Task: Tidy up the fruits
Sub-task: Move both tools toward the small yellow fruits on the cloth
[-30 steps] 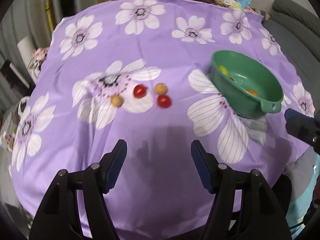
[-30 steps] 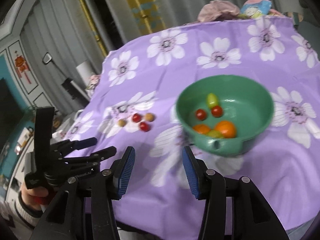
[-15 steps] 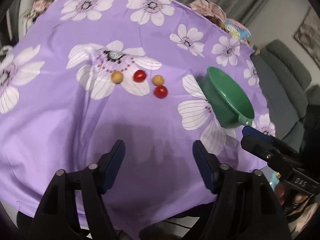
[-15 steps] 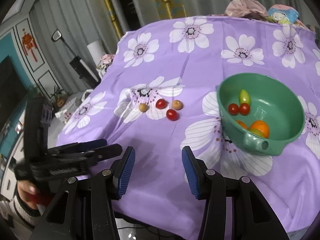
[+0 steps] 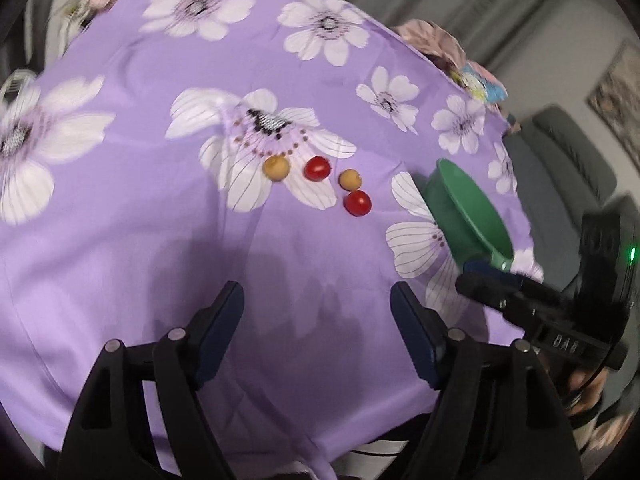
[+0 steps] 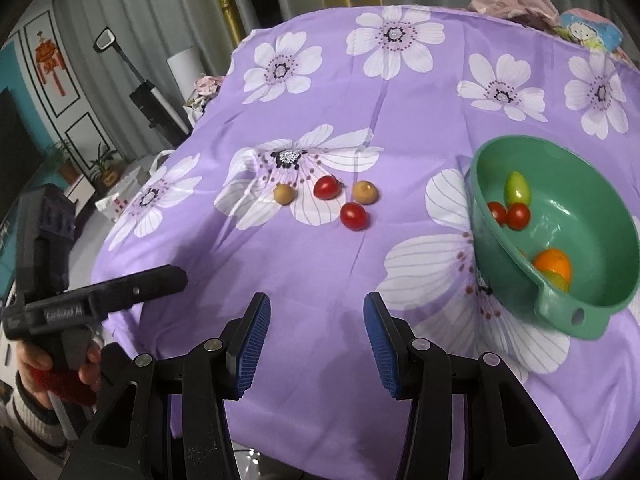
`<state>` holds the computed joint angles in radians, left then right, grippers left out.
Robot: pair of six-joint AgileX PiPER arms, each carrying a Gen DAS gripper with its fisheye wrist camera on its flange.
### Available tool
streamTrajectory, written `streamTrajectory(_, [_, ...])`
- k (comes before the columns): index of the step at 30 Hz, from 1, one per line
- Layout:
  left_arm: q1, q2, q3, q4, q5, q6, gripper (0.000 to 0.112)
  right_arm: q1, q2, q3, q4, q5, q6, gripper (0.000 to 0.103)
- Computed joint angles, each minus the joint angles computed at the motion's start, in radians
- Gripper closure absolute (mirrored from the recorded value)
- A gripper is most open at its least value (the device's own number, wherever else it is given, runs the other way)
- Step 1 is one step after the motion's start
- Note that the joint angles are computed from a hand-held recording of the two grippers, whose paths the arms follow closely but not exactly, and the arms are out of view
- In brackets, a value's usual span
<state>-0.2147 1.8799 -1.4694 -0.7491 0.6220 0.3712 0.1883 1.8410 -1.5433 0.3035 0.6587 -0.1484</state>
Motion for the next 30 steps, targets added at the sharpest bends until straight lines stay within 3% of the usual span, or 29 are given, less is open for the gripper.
streamTrajectory(5, [-0.003,0.048,-0.05,0.049,0.002,0.04,0.038,-0.004,0.049,-0.07,-0.036,0.034,0.037,0.054])
streamTrajectory(10, [0.02,0.128,-0.191,0.09,0.085,0.012,0.038,-0.014,0.085,-0.127,-0.036,0.052,0.044,0.054])
streamTrajectory(30, [0.013,0.345,-0.613,0.288,0.292,-0.151,0.041,-0.048,0.259,-0.374,-0.004,0.146,0.024,0.054])
